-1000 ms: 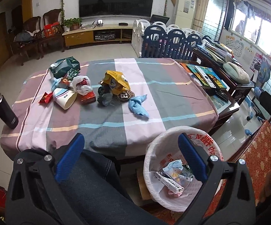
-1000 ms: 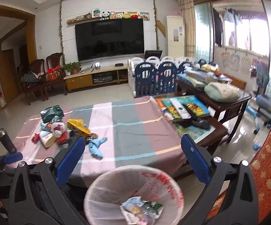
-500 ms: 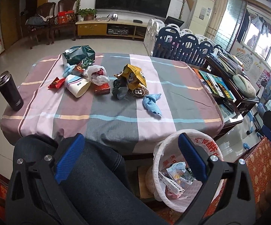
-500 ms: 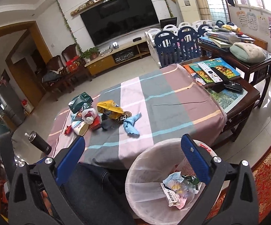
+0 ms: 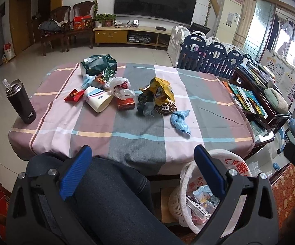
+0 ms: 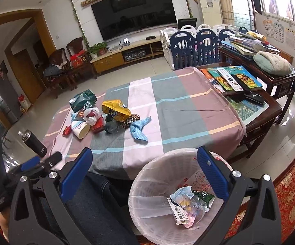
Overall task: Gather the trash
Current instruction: 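Move both tools back toward the trash on the table, then grasp the yellow chip bag with the right tool while the left tool reaches the paper cup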
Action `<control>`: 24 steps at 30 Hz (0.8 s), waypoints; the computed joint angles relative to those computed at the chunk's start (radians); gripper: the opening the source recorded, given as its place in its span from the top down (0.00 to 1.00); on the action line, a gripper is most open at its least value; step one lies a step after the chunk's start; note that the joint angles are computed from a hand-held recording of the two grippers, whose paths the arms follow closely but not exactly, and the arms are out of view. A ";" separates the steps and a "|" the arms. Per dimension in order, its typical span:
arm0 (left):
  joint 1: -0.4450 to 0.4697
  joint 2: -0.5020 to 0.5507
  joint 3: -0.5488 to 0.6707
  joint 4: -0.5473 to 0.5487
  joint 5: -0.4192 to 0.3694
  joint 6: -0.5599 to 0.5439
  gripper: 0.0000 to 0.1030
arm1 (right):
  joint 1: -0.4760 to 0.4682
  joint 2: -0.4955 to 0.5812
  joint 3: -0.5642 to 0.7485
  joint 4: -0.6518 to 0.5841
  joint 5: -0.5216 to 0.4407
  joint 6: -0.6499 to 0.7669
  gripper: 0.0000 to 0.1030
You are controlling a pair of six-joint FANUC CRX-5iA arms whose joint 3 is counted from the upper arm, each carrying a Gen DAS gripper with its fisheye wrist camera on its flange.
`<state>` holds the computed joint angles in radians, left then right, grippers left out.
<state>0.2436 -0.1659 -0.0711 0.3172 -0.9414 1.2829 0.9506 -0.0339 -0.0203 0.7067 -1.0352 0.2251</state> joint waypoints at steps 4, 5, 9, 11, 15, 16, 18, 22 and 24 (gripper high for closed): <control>-0.002 0.063 0.085 0.007 0.018 0.038 0.04 | -0.018 0.049 0.061 -0.079 -0.006 0.054 0.04; -0.003 0.074 0.101 0.008 0.028 0.045 0.04 | -0.024 0.066 0.081 -0.095 -0.009 0.064 0.05; 0.009 0.117 0.144 0.028 0.072 0.061 0.04 | -0.040 0.136 0.161 -0.117 -0.043 0.106 0.06; 0.024 0.146 0.169 -0.004 0.084 0.096 0.04 | -0.052 0.172 0.203 -0.131 -0.061 0.128 0.07; 0.082 0.204 0.204 -0.077 0.067 0.201 0.04 | -0.085 0.275 0.314 -0.186 -0.072 0.177 0.11; 0.104 0.221 0.208 -0.087 0.059 0.231 0.04 | -0.089 0.296 0.331 -0.188 -0.062 0.177 0.12; 0.137 0.251 0.219 -0.107 0.042 0.280 0.04 | -0.098 0.351 0.377 -0.196 -0.044 0.179 0.13; 0.183 0.306 0.250 -0.174 0.027 0.369 0.04 | -0.113 0.476 0.517 -0.239 -0.038 0.218 0.18; 0.197 0.321 0.251 -0.198 0.032 0.405 0.04 | -0.122 0.544 0.605 -0.257 -0.040 0.254 0.18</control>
<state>0.4410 0.1547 0.1798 0.1189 -0.9093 1.6879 0.8290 0.5097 0.5846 0.4494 -1.0755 0.4795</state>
